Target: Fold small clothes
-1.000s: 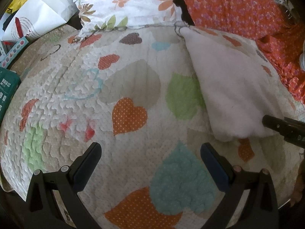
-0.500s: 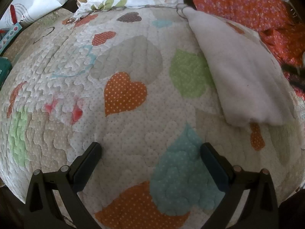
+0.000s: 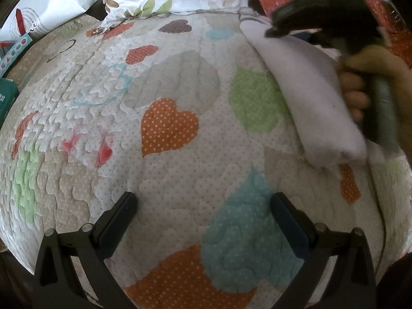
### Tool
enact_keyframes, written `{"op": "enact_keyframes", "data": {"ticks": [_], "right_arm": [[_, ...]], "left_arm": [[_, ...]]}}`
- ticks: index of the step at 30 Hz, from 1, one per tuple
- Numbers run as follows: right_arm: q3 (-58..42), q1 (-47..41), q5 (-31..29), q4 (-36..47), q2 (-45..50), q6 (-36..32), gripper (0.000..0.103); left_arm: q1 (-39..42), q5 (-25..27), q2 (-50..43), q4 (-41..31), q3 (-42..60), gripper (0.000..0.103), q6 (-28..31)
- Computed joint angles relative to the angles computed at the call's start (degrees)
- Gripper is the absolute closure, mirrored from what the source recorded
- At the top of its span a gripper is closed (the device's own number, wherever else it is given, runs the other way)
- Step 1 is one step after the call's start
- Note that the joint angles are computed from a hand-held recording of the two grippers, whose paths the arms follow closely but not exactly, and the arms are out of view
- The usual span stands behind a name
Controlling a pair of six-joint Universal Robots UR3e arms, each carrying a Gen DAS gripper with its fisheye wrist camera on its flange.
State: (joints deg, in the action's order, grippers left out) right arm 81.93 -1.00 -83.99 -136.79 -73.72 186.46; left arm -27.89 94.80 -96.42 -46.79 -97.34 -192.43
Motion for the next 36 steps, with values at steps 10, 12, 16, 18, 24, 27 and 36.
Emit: {"op": "enact_keyframes", "data": {"ticks": [10,12,16,18,24,27,36], "right_arm": [[0.1,0.3,-4.8,0.1,-3.8,3.2,0.047],[4.8,-2.9,0.6,2.7,-9.2,3.1,0.043],[16.5,-12.0,8.1,6.3,-20.0,4.9,0.041],[23.4,-18.5,11.0,8.2,-27.0,4.4,0.041],[31.0,-28.9,4.0,20.9,-43.1,-0.6,0.036],[32.4,-39.4,11.9,32.5,-54.1,-7.7,0.036],[29.8,-48.5,21.4,52.8,-74.9,-22.3,0.032]], "left_arm": [[2.2,-5.6,4.1,-2.5,0.3,0.0,1.5],[1.9,-5.5,5.3,-1.7,0.2,0.0,1.9],[2.3,-6.1,7.6,0.3,-0.8,0.0,1.9],[1.8,-3.9,8.8,3.2,-1.6,0.0,1.5],[-4.6,11.8,11.3,21.0,-6.2,0.0,0.9],[-7.8,18.8,11.5,29.3,-7.1,0.0,2.6],[-2.1,6.0,12.7,16.5,5.9,0.0,-3.5]]}}
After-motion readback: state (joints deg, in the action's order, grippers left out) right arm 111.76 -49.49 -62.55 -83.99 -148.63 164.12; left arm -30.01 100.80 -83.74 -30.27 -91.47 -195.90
